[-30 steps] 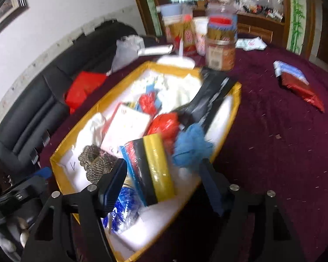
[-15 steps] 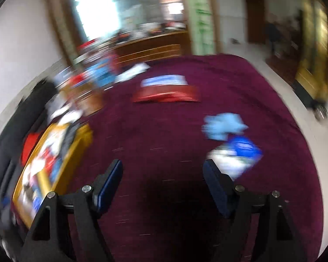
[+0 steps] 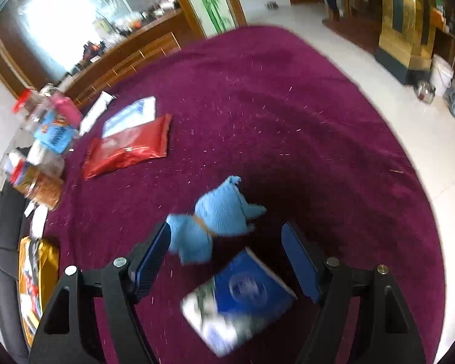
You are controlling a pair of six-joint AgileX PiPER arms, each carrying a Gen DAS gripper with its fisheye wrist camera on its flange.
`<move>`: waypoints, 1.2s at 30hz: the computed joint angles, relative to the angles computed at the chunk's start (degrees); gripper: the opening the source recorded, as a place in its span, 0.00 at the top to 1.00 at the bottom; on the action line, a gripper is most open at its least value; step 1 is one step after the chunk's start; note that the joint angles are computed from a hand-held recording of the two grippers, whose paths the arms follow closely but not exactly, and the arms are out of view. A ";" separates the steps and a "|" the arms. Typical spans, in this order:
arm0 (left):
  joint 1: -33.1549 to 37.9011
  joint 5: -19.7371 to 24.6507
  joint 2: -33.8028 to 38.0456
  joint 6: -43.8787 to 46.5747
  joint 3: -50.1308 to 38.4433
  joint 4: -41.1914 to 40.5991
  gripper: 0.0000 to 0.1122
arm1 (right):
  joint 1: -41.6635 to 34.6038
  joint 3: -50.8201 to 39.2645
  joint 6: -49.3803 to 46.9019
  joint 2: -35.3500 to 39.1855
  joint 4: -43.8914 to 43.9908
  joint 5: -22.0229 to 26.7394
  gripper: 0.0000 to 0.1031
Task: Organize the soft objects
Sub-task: 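Grasp the blue Vinda tissue pack with the right gripper while the left gripper approaches the blue cloth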
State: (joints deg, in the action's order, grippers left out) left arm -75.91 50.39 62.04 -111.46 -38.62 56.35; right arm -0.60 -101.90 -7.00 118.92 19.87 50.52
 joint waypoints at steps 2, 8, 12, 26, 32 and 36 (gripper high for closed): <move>-0.32 0.81 0.63 0.56 -0.92 -0.88 0.28 | 0.95 -3.85 0.47 3.35 0.54 1.05 0.49; 0.99 -0.23 1.72 2.09 -1.57 -2.02 0.28 | 4.68 4.03 -9.23 -1.36 4.57 2.18 0.70; 4.04 -5.02 2.70 3.53 -1.52 -2.54 0.28 | 2.72 12.22 -26.20 -6.06 18.00 15.31 0.67; 6.23 -11.12 12.64 8.87 -8.18 -6.34 0.28 | -4.78 33.66 -26.78 -23.73 17.86 -12.46 0.21; 7.61 -10.27 16.24 12.79 -11.78 -9.89 0.28 | -2.55 28.86 -12.87 -15.25 5.65 -15.26 0.21; 11.12 -12.88 18.94 17.69 -13.77 -13.44 0.28 | -2.86 31.23 -20.00 -16.09 10.95 -16.12 0.21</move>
